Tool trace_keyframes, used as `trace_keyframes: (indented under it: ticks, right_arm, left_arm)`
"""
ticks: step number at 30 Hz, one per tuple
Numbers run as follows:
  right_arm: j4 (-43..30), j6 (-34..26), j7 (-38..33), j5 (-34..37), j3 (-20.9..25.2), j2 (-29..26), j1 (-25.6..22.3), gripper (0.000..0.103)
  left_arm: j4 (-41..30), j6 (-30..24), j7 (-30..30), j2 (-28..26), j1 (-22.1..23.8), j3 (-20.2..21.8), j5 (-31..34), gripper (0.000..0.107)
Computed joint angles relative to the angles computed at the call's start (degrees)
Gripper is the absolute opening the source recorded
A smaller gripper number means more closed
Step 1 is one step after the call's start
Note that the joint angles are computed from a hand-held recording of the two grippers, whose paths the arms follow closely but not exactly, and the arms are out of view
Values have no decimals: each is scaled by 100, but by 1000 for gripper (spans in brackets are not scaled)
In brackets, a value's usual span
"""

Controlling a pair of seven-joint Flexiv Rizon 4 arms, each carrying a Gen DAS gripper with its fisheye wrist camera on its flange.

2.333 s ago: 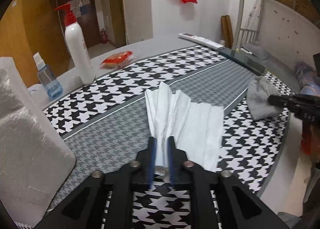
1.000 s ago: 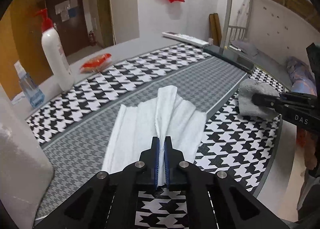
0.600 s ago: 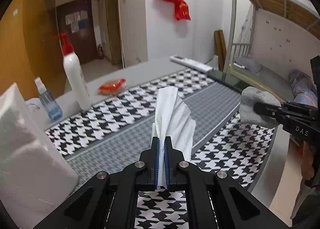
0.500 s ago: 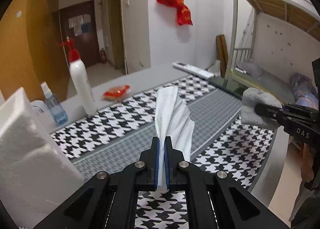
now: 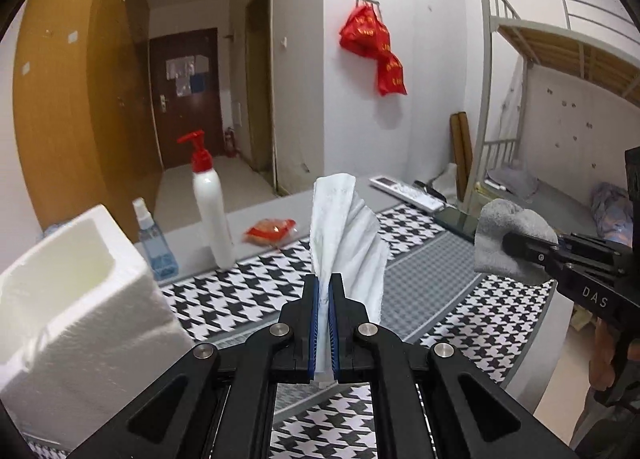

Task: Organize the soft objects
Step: 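Carry the white cloth and grey sock over the foam box with both tools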

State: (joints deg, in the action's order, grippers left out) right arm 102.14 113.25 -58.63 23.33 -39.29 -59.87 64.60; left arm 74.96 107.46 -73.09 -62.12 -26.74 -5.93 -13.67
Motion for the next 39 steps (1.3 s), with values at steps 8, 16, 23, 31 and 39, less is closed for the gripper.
trace_keyframes:
  ticks: [8,16,23,31,39]
  right_arm:
    - [-123,16,-114,-88,-39,73,32,14]
    - [-319,157,-360,-13,18,106,26,14]
    - [-626,330,-743,40,312,163,-162,14]
    - [-1118,374,-1293,3,861,231,-487,14]
    - [-1440,455,-1737,-303,1491,318,-866,14]
  left_arm:
    - [120,230,-95,126,-68,180,-201,5]
    - [294,712,-81,200,-163,310,-394,5]
    - [437,1142,55,248,-252,391,-787,5]
    - [798,1589,181,415,-165,296,-988,5]
    - [1194,2112,347,577,-193,316,-1614,5]
